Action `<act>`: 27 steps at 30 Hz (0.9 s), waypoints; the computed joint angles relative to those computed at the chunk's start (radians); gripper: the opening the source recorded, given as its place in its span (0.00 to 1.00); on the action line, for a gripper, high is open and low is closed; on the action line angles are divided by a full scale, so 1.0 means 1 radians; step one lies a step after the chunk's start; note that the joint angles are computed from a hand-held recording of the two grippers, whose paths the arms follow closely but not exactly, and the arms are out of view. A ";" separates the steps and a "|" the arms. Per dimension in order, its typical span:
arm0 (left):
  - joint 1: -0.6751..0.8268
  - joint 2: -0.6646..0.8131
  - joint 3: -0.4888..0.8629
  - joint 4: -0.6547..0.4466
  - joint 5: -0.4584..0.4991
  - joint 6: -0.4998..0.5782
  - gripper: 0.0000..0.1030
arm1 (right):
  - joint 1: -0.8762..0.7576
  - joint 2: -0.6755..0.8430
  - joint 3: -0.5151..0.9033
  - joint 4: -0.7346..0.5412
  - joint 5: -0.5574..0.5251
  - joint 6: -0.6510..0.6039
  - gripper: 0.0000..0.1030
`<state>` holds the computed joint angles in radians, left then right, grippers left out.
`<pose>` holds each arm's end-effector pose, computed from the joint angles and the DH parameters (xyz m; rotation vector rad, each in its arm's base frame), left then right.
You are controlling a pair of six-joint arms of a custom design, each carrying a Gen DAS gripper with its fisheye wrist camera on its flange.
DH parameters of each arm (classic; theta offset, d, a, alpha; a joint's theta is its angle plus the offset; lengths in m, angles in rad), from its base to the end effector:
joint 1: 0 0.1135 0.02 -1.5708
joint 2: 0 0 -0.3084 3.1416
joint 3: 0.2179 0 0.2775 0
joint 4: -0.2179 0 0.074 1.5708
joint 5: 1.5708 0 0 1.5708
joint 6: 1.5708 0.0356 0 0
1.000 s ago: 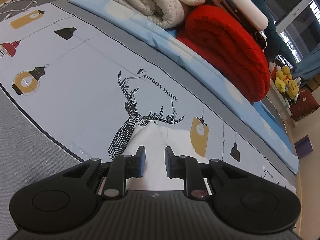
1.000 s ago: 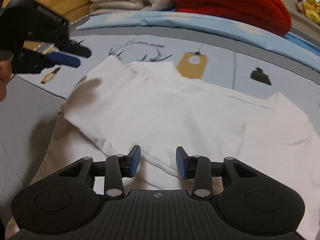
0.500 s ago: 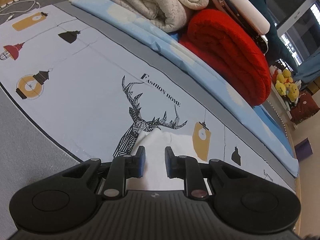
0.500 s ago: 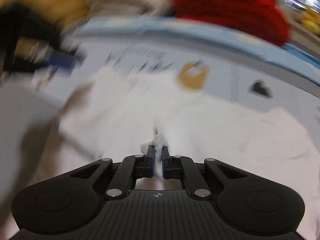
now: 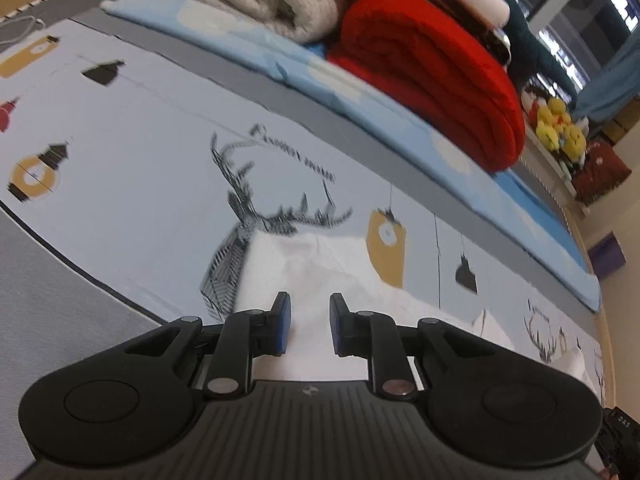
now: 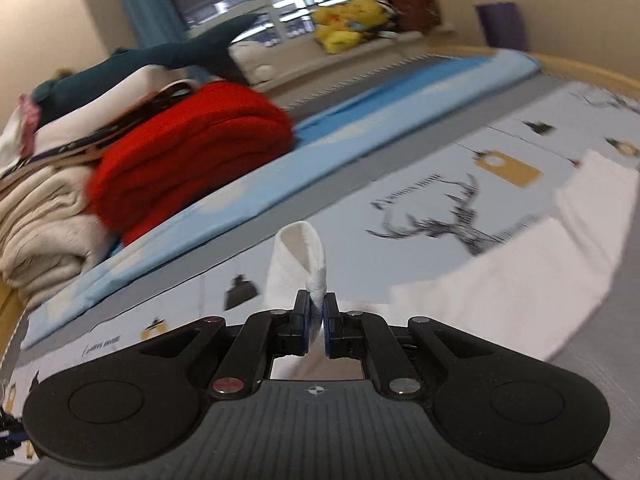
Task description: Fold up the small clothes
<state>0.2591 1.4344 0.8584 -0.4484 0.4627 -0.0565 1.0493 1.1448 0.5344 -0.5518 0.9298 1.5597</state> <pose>0.2873 0.0597 0.2313 -0.2307 2.5033 -0.5168 0.1178 0.1478 0.2007 0.7567 2.0180 0.1455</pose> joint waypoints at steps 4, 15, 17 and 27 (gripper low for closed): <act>-0.042 0.027 -0.002 -0.024 -0.031 0.032 0.21 | -0.111 -0.046 -0.060 0.013 -0.199 0.036 0.13; -0.092 0.083 -0.005 -0.029 -0.058 0.055 0.21 | -0.233 -0.004 -0.148 0.124 -0.349 0.131 0.43; -0.094 0.090 -0.001 -0.028 -0.058 0.056 0.21 | -0.292 0.004 -0.155 0.153 -0.403 0.109 0.43; -0.078 0.107 0.018 -0.049 -0.053 0.096 0.21 | -0.212 -0.047 -0.097 0.052 -0.265 0.177 0.03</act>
